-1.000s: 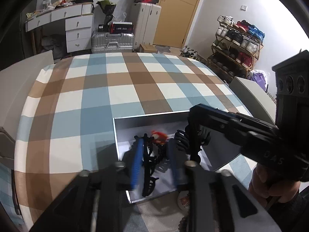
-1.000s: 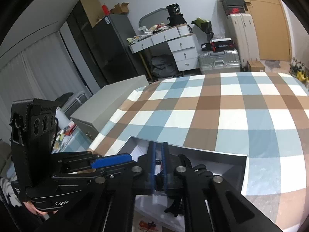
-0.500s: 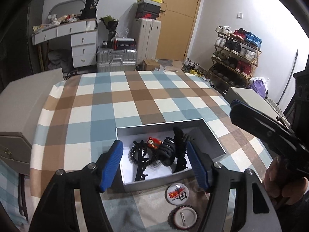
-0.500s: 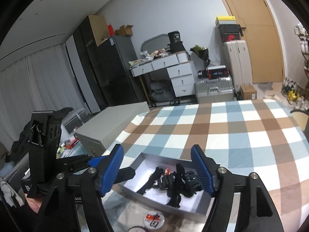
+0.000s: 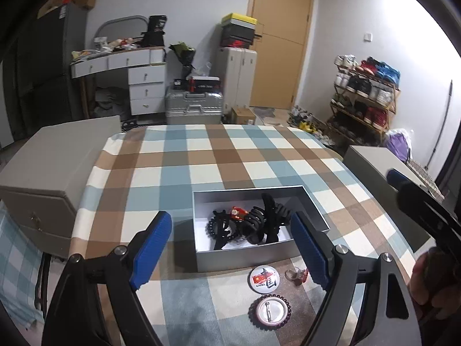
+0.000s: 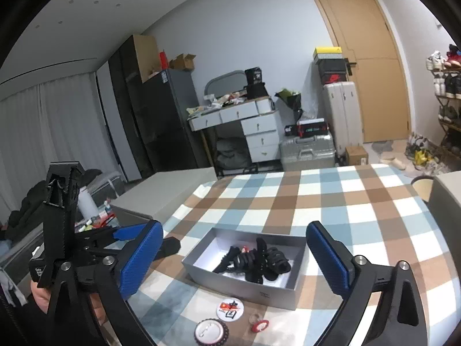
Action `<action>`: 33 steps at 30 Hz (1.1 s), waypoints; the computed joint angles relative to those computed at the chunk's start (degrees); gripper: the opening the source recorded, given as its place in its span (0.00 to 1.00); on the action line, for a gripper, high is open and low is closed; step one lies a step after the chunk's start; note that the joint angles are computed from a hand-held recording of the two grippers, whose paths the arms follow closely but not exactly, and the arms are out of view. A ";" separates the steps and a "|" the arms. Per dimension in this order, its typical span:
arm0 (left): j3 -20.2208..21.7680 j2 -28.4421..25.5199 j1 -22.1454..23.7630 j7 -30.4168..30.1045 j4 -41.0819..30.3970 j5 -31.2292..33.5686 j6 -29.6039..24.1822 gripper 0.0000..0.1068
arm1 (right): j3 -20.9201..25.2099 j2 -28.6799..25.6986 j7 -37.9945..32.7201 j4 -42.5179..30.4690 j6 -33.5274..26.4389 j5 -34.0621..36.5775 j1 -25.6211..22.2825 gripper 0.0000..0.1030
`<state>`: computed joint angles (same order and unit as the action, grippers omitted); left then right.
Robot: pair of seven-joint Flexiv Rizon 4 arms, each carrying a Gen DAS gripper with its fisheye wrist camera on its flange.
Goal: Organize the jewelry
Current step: 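Lift both grippers out of the box, then lower the right gripper onto the red rosette charm and close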
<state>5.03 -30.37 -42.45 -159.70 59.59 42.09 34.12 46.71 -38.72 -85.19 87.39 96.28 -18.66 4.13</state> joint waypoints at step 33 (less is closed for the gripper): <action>-2.92 0.47 -0.80 -6.54 8.13 -4.24 -3.19 0.95 | -8.78 0.25 2.02 2.93 -17.55 2.14 4.87 1.00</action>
<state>2.10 -29.90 -43.24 -166.24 67.72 37.85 30.92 37.93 -38.47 -83.17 90.32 78.73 -16.52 9.00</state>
